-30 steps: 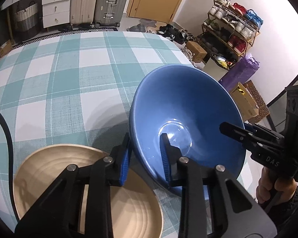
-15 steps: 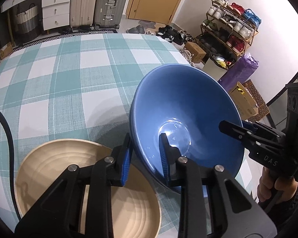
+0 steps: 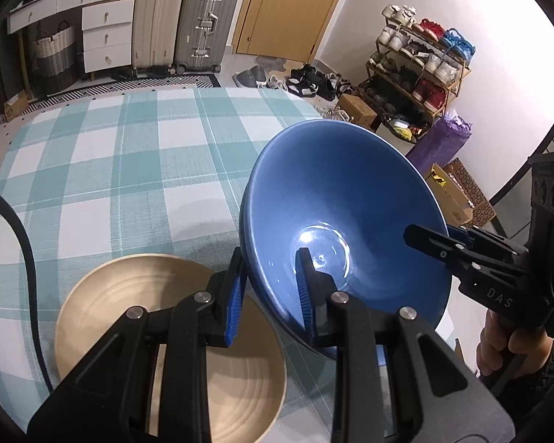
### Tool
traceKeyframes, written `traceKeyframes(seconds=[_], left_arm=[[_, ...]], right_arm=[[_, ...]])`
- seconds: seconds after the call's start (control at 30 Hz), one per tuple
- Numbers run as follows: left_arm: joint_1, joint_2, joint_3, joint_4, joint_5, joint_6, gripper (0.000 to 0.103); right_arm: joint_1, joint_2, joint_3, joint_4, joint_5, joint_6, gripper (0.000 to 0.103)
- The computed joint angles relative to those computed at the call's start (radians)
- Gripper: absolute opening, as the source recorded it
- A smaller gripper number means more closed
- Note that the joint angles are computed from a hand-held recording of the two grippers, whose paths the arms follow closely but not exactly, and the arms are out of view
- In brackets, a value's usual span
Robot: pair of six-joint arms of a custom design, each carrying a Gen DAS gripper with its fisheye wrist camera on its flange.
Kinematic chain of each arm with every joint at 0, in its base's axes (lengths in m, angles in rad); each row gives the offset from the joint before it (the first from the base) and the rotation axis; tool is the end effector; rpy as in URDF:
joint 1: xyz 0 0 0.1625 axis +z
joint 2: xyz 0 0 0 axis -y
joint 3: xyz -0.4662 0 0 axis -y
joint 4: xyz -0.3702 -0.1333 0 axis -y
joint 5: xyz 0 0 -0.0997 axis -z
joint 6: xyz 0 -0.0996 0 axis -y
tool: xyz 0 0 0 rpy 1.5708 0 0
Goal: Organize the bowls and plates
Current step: 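Lift the nested blue bowls with both grippers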
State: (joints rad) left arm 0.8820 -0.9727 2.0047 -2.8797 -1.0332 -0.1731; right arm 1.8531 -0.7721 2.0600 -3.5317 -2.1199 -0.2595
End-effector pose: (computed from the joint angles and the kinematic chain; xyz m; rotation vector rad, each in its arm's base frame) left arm -0.2211 -0.5585 0.1750 0.5868 2.6306 -0.6509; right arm 0.2364 -0.5231 0.1280 0.4266 -2.4459 0.8722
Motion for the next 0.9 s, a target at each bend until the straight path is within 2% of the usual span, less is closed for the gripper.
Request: traceKeyframes(seconds=[0.37,0.9], left_arm=[[-0.077,-0.149,0.102,0.026,0.052,-0.061,0.023],[-0.184,-0.376,0.223,0.163,0.159,-0.187,0.024]], right_arm=[[0.085,0.002,0.004,0.011,-0.039,0.021,0.034],[0.159,0.04,-0.02,0.036,-0.028,0.052,0.034]])
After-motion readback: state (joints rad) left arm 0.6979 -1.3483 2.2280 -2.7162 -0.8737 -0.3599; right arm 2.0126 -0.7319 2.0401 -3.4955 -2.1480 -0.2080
